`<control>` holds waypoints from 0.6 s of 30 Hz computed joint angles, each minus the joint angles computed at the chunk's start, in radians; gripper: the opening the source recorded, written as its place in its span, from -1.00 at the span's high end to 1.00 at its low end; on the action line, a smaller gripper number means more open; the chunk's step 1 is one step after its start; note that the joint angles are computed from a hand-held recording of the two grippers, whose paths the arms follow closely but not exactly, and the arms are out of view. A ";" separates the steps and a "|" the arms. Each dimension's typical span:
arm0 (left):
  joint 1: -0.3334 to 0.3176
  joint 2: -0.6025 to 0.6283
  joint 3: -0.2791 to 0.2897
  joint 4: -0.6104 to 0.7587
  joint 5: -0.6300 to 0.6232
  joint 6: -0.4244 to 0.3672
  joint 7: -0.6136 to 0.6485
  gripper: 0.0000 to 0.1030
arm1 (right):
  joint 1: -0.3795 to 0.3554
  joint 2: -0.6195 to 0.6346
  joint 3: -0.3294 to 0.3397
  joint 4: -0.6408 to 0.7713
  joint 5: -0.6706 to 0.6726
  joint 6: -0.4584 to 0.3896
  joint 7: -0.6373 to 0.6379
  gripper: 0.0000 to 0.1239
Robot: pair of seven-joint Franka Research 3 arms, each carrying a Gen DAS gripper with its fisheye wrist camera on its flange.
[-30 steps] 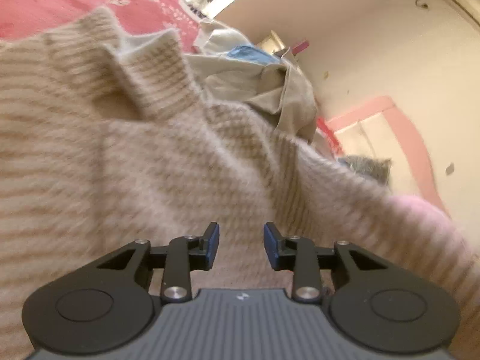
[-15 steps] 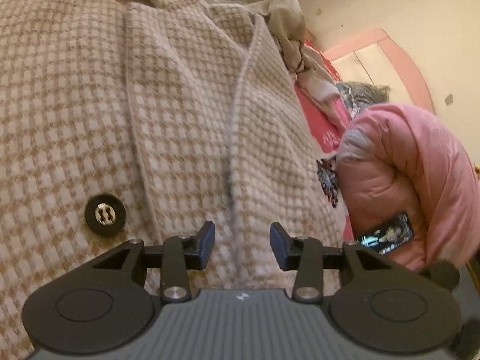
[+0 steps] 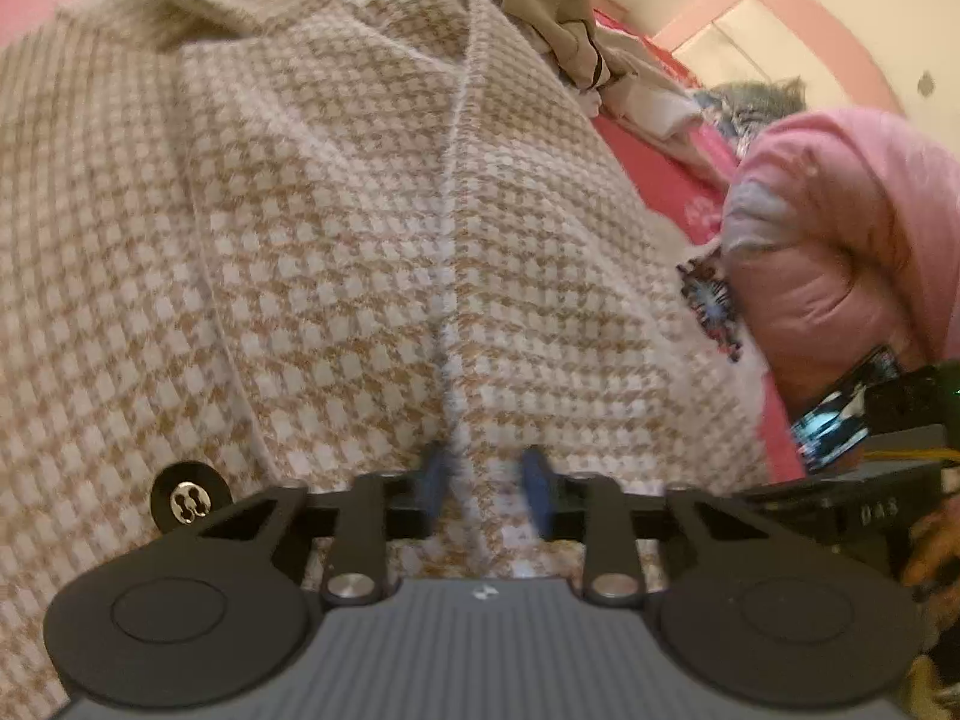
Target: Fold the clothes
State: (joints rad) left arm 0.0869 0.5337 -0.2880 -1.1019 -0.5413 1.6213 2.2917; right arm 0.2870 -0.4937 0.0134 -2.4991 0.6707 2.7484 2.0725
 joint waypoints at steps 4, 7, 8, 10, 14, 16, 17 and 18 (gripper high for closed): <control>0.006 -0.043 0.008 -0.047 -0.025 0.035 -0.077 0.92 | -0.018 0.032 0.040 0.022 -0.068 0.013 0.012 0.87; 0.061 -0.113 0.013 -0.130 -0.139 0.073 -0.109 0.93 | -0.020 0.025 0.030 0.047 -0.132 0.052 -0.067 0.88; 0.076 -0.134 0.019 -0.157 -0.170 0.077 -0.121 0.92 | -0.022 0.018 0.031 0.064 -0.160 0.055 -0.099 0.88; 0.088 -0.183 0.038 -0.230 -0.190 0.060 -0.139 0.92 | -0.009 -0.005 0.020 0.083 -0.188 0.033 -0.166 0.89; 0.073 -0.252 0.072 -0.364 -0.191 0.058 -0.124 0.91 | -0.011 -0.045 0.000 0.063 -0.162 -0.118 -0.168 0.89; 0.063 -0.274 0.083 -0.410 -0.196 0.069 -0.112 0.88 | -0.026 -0.065 0.013 0.015 -0.133 -0.126 -0.116 0.84; 0.058 -0.284 0.089 -0.431 -0.199 0.075 -0.106 0.85 | -0.020 -0.075 0.016 -0.008 -0.108 -0.097 -0.105 0.82; 0.056 -0.277 0.093 -0.418 -0.200 0.057 -0.110 0.76 | -0.011 -0.086 0.017 -0.030 -0.080 -0.062 -0.097 0.81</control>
State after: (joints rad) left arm 0.1424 0.2568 -0.1947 -1.5195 -0.7412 1.6783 2.1813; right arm 0.2761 -0.5794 0.0304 -2.5291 0.5905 2.6862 1.9758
